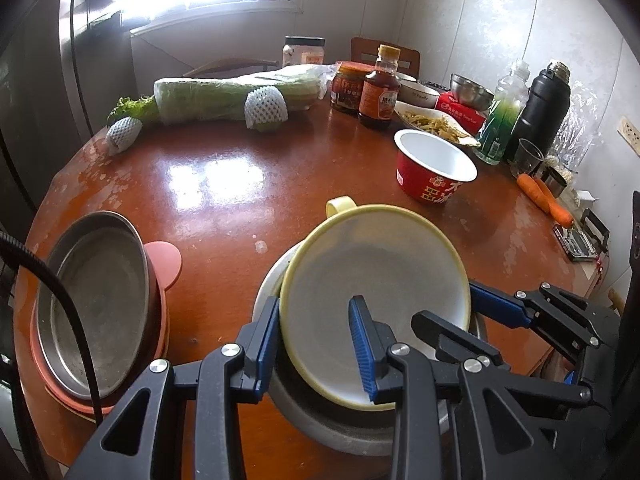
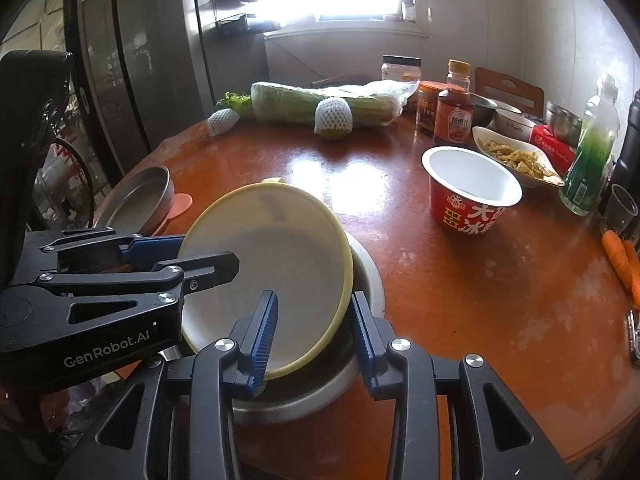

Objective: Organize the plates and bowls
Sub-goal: 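Lower the yellow bowl into the steel bowl and open the left tool, then move the left tool toward the white bowl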

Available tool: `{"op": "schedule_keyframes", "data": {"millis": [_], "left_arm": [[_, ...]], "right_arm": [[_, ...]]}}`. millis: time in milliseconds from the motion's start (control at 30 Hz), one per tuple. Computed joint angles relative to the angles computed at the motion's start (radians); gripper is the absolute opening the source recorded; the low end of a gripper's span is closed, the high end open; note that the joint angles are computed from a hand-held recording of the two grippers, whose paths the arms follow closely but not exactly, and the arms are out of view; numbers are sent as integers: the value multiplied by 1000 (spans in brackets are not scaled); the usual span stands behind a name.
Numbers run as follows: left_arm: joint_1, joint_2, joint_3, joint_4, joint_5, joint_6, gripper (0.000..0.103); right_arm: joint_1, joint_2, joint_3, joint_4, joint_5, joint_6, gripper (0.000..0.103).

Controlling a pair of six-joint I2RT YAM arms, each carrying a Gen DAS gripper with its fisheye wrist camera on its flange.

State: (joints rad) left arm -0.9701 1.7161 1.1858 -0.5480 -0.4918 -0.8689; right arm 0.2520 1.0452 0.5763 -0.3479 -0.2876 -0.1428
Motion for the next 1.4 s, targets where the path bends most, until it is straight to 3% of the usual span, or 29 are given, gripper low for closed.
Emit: {"op": "schedule_keyframes", "data": {"millis": [367, 833, 1400], "left_arm": [[-15, -18, 5, -27, -27, -25, 38], [-24, -32, 48, -71, -81, -26, 52], [20, 17, 161, -106, -61, 25, 55]], "right_arm": [[-8, -16, -1, -7, -14, 9, 43], [-68, -30, 24, -37, -64, 9, 51], [-138, 49, 124, -67, -109, -26, 54]]}}
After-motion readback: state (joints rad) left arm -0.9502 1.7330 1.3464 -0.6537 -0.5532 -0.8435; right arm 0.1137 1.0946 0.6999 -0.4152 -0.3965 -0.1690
